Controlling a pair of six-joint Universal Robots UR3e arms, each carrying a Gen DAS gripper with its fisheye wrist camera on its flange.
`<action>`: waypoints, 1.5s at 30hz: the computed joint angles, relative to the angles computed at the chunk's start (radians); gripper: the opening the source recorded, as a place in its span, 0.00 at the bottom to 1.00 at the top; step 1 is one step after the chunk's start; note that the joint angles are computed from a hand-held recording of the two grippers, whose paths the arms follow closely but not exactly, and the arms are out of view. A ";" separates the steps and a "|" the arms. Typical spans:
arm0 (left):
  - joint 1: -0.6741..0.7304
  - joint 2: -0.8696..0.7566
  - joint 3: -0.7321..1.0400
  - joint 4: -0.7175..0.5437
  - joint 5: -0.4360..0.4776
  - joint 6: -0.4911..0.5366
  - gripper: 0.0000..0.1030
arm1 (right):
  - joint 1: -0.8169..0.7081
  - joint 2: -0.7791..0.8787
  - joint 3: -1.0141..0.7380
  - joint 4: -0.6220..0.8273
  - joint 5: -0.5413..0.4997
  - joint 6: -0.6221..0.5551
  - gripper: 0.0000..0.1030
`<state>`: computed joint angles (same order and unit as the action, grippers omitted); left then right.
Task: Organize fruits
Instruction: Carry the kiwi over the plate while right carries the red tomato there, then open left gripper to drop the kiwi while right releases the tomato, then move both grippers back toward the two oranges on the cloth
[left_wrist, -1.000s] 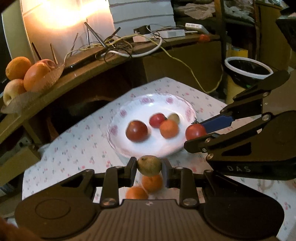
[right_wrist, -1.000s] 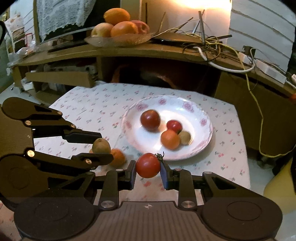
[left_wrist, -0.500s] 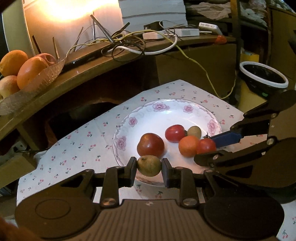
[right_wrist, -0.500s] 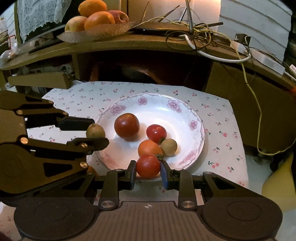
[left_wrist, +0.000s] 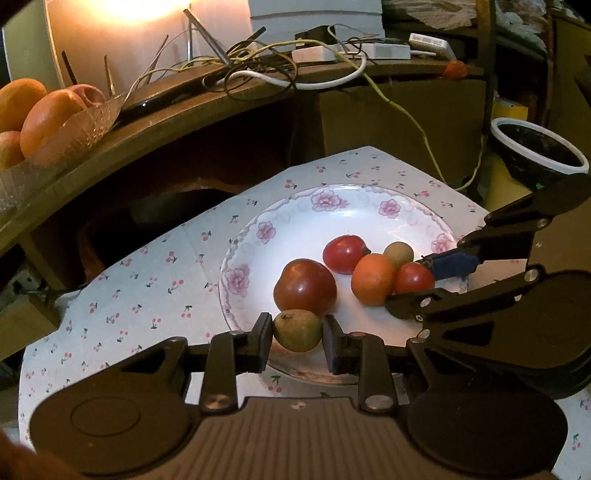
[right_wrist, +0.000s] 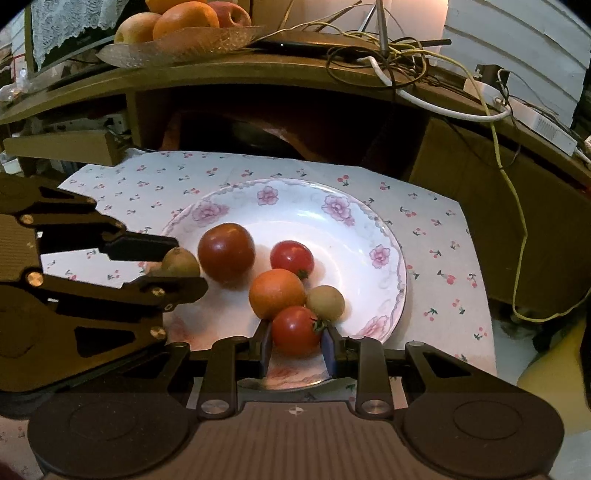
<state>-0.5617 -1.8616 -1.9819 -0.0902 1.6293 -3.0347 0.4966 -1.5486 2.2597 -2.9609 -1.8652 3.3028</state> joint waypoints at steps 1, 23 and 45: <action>0.003 -0.001 0.002 -0.004 -0.001 -0.004 0.33 | -0.005 0.003 0.000 -0.005 0.006 -0.008 0.30; 0.004 0.099 -0.050 0.018 0.033 -0.010 0.45 | -0.030 -0.061 0.029 -0.027 0.006 -0.002 0.44; 0.006 0.365 -0.242 -0.036 0.056 -0.028 0.48 | 0.019 -0.259 0.101 0.016 -0.033 0.101 0.44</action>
